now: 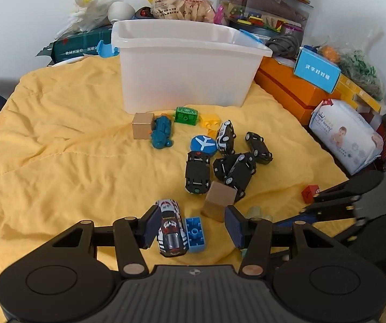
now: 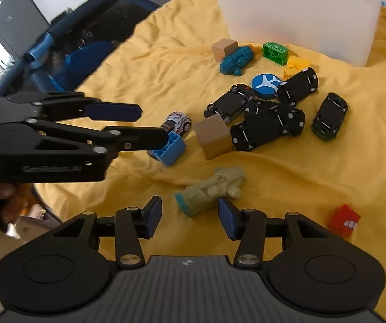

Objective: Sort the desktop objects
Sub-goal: 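Grasp the teal figure with the left gripper, then grasp the grey stone figure with the right gripper while the left lifts the teal figure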

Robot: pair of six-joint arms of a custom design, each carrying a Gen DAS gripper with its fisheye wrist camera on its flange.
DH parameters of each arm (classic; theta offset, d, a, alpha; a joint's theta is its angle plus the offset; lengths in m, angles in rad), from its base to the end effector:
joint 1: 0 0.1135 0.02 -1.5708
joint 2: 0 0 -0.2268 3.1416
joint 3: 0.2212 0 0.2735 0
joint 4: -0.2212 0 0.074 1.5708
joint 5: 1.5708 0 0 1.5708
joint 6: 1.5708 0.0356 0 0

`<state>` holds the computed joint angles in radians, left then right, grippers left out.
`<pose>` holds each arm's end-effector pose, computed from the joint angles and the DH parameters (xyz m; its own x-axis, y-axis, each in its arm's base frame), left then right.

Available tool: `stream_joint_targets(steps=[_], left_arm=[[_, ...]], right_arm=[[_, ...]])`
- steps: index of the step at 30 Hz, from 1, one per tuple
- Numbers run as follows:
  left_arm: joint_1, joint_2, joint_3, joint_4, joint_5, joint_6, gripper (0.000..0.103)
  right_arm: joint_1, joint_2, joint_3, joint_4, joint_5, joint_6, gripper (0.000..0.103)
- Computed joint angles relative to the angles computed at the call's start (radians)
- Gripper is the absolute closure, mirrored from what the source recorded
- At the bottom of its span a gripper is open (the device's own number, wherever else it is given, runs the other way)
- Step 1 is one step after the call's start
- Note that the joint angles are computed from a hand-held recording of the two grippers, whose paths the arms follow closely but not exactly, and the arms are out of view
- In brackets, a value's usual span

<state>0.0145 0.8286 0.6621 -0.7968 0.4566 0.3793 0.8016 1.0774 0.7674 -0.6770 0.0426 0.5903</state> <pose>0.2005 -0.0128 0.2086 -0.6743 0.3226 -0.6643 0.5257 0.8415 -0.1249 0.1718 0.1753 0.1976 -0.8726 -0.1018 -0.4777 -0.2597 0.9250 0.2773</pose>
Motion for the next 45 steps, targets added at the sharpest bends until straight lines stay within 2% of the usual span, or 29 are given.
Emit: stream_joint_targets(steps=[3,4,6,10,14,16,18,19,21,23,25,29,33,36,38,43,45], left_arm=[[0.002,0.044,0.024,0.024,0.0,0.008,0.047],[0.003,0.073,0.04,0.035,0.006,0.013,0.047],[0.006,0.158,0.09,0.06,0.04,0.034,0.047],[-0.066,0.35,0.178,0.183,-0.017,-0.013,0.047],[-0.146,0.565,0.271,0.327,-0.118,-0.058,0.048],[-0.188,0.674,0.33,0.371,-0.19,-0.034,0.059],[-0.201,0.761,0.395,0.372,-0.192,-0.032,0.064],[-0.201,0.775,0.411,0.378,-0.178,-0.032,0.067],[-0.2,0.791,0.442,0.361,-0.155,-0.04,0.069],[-0.193,0.774,0.441,0.335,-0.125,-0.032,0.082],[-0.176,0.719,0.411,0.287,-0.105,-0.004,0.082],[-0.084,0.49,0.279,0.181,-0.018,0.046,0.082],[0.013,0.285,0.21,0.013,0.082,0.099,0.082],[0.037,0.178,0.174,-0.07,0.135,0.097,0.082],[0.003,0.096,0.131,-0.093,0.125,0.1,0.082],[-0.084,0.017,0.028,-0.128,0.058,0.132,0.082],[-0.105,-0.008,-0.013,-0.139,0.035,0.125,0.081]], right_arm=[[0.011,0.136,0.084,-0.022,0.071,0.034,0.055],[0.013,0.144,0.083,0.0,0.093,0.016,0.06],[0.054,0.146,0.084,0.012,0.197,-0.038,0.061],[0.136,0.137,0.101,-0.108,0.36,-0.127,0.06],[0.139,0.051,0.06,-0.158,0.332,-0.132,0.06],[0.146,0.031,0.05,-0.165,0.329,-0.138,0.06],[0.144,0.027,0.051,-0.184,0.333,-0.111,0.059],[0.146,0.037,0.058,-0.19,0.339,-0.098,0.059],[0.15,0.026,0.059,-0.211,0.36,-0.075,0.059],[0.155,0.025,0.054,-0.223,0.381,-0.04,0.057],[0.153,0.016,0.052,-0.235,0.395,-0.001,0.05],[0.143,-0.049,0.018,-0.22,0.396,0.036,0.048],[0.107,-0.072,0.009,-0.237,0.357,0.092,0.048],[0.057,-0.169,-0.045,-0.185,0.305,0.12,0.055],[0.028,-0.163,-0.043,-0.17,0.295,0.141,0.065],[-0.014,-0.067,-0.024,-0.155,0.22,0.129,0.063],[0.014,-0.052,-0.032,-0.149,0.241,0.069,0.068]])
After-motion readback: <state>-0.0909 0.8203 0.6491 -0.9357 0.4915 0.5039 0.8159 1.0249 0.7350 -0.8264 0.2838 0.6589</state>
